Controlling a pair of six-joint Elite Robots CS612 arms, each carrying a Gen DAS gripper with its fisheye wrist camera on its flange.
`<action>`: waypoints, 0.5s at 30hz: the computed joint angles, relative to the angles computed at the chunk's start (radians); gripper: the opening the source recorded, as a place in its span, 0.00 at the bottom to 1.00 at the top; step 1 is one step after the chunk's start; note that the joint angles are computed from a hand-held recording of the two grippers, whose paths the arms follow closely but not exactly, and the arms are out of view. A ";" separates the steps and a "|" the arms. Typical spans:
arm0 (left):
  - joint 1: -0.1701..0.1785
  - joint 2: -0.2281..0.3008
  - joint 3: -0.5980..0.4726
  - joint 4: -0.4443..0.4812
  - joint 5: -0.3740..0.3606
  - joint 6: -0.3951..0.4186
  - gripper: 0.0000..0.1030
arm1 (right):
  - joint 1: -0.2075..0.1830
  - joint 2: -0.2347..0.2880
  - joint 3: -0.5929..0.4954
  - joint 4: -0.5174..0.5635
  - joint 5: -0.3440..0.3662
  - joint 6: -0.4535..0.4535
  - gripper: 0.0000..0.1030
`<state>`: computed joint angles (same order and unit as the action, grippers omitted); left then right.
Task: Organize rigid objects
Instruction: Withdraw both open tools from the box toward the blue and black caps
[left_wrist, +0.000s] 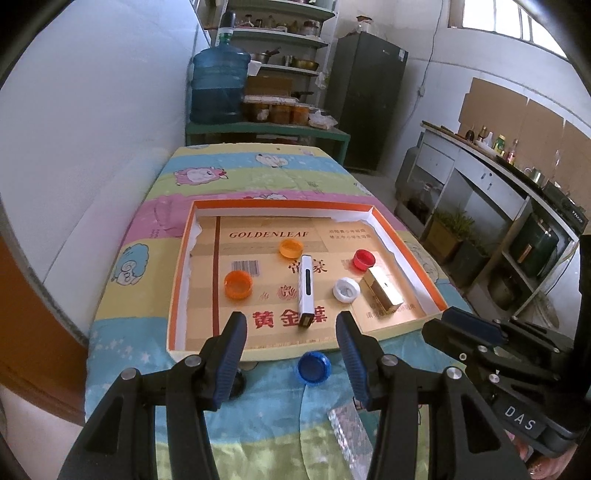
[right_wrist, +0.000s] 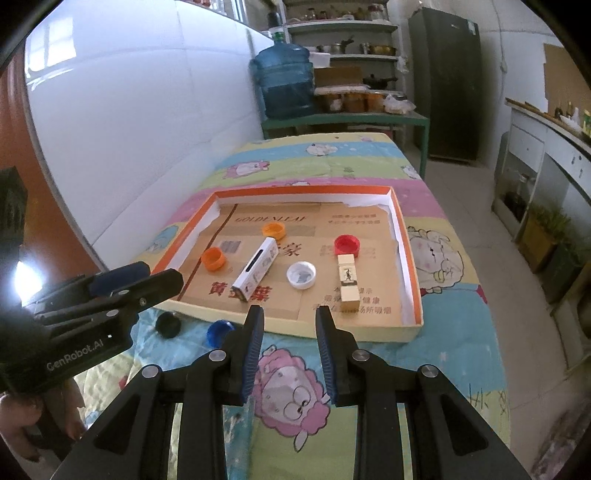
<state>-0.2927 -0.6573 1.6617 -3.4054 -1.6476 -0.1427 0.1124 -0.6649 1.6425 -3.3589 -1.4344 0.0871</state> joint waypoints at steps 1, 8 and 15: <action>0.000 -0.002 0.003 -0.004 0.000 -0.001 0.49 | 0.001 -0.002 0.004 -0.004 -0.001 -0.001 0.29; 0.004 -0.016 0.046 -0.048 -0.001 -0.011 0.49 | 0.013 -0.018 0.038 -0.031 -0.018 -0.010 0.29; 0.005 -0.024 0.077 -0.076 0.002 -0.021 0.49 | 0.022 -0.029 0.070 -0.051 -0.030 -0.015 0.29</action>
<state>-0.2880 -0.6813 1.7390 -3.4819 -1.6459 -0.1633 0.1342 -0.6936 1.7127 -3.4101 -1.4639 0.0718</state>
